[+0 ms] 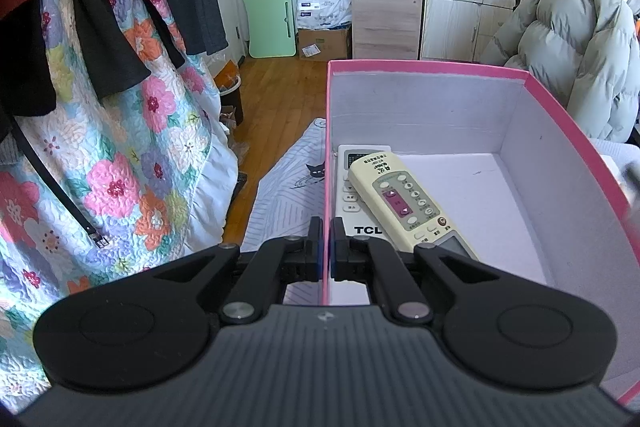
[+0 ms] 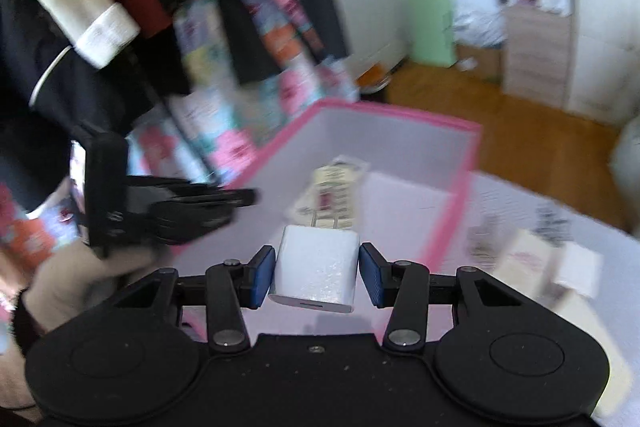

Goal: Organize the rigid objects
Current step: 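Grasp the white square charger with the right gripper, then lower the white charger into the pink box and open the right gripper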

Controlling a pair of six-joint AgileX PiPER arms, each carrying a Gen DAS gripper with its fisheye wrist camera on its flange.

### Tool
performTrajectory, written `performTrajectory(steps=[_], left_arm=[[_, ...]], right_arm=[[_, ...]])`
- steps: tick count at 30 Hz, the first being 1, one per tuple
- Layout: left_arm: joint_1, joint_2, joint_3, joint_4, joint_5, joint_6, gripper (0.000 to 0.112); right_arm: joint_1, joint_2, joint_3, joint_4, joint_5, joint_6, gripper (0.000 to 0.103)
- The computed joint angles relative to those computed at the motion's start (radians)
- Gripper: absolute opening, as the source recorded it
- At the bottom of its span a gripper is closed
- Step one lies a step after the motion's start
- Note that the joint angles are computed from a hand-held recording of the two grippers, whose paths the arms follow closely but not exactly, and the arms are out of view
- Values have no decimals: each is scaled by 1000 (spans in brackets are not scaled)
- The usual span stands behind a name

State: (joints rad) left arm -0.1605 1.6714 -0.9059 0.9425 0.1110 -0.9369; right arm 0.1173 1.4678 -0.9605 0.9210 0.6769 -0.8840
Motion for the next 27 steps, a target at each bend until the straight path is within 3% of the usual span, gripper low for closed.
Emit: performTrajectory(steps=[4,9,17,21,23,27], left_arm=[[-9,-1,4,99,4,-101,2],[-12,-2,8,141,2,-148,2],[-3,-7,13,127,-10,-136,2],[1,-7,13,137,-11,-141,2],[-4,-7,17,237,-3,-228,2],[-8,-1,9,258,6,-242,3]], right_arm=[[44,198,-214,-85,137,201,51],[112,380,-366,-186,186,357,51],[106,584,-504,-79,288,539,54],[69,566,-429,45,287,451,55],[42,496,-353,84,277,376,57],[-24,311,-196,133,271,217,57]])
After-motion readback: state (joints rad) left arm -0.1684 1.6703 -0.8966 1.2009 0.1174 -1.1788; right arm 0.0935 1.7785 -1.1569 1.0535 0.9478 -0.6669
